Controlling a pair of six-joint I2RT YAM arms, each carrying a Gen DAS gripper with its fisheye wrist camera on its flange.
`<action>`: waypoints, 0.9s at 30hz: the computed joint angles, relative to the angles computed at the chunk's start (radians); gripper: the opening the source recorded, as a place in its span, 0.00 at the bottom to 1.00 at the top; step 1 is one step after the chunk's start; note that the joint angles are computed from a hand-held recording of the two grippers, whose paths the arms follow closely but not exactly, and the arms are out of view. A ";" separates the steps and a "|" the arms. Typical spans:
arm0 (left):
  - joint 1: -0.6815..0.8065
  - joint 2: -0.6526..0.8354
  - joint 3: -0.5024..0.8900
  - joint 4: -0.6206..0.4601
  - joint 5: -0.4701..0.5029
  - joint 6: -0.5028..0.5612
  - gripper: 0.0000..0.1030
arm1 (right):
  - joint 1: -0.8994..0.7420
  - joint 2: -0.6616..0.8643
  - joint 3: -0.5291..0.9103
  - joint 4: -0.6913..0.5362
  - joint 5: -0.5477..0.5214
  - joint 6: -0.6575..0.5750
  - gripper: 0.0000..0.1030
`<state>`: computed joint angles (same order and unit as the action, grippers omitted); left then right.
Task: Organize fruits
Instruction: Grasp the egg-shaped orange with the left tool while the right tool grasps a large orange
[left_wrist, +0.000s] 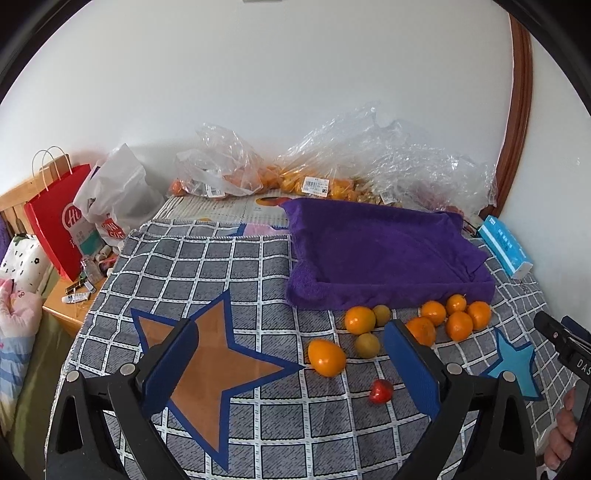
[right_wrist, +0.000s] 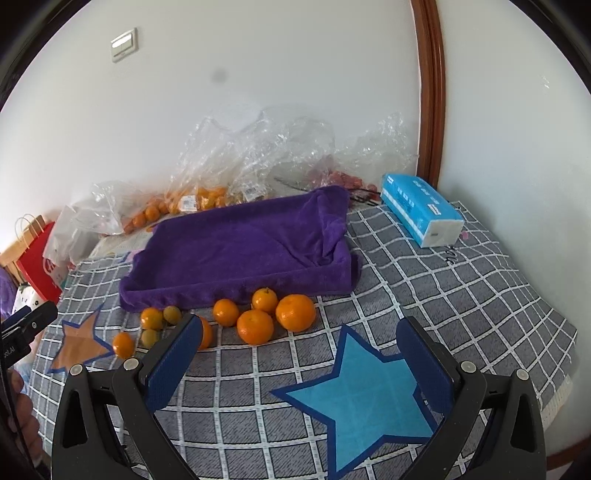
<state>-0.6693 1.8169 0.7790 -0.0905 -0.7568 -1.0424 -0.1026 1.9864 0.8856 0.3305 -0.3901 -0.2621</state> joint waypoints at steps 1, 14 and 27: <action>0.012 0.012 -0.009 0.018 0.011 0.019 0.97 | 0.007 0.022 0.008 0.016 0.024 0.004 1.00; 0.183 0.107 -0.100 0.265 0.199 0.112 0.97 | 0.037 0.278 0.260 -0.074 0.041 0.003 0.69; 0.198 0.230 -0.036 0.387 0.353 0.193 0.79 | 0.083 0.425 0.447 -0.171 -0.001 0.017 0.59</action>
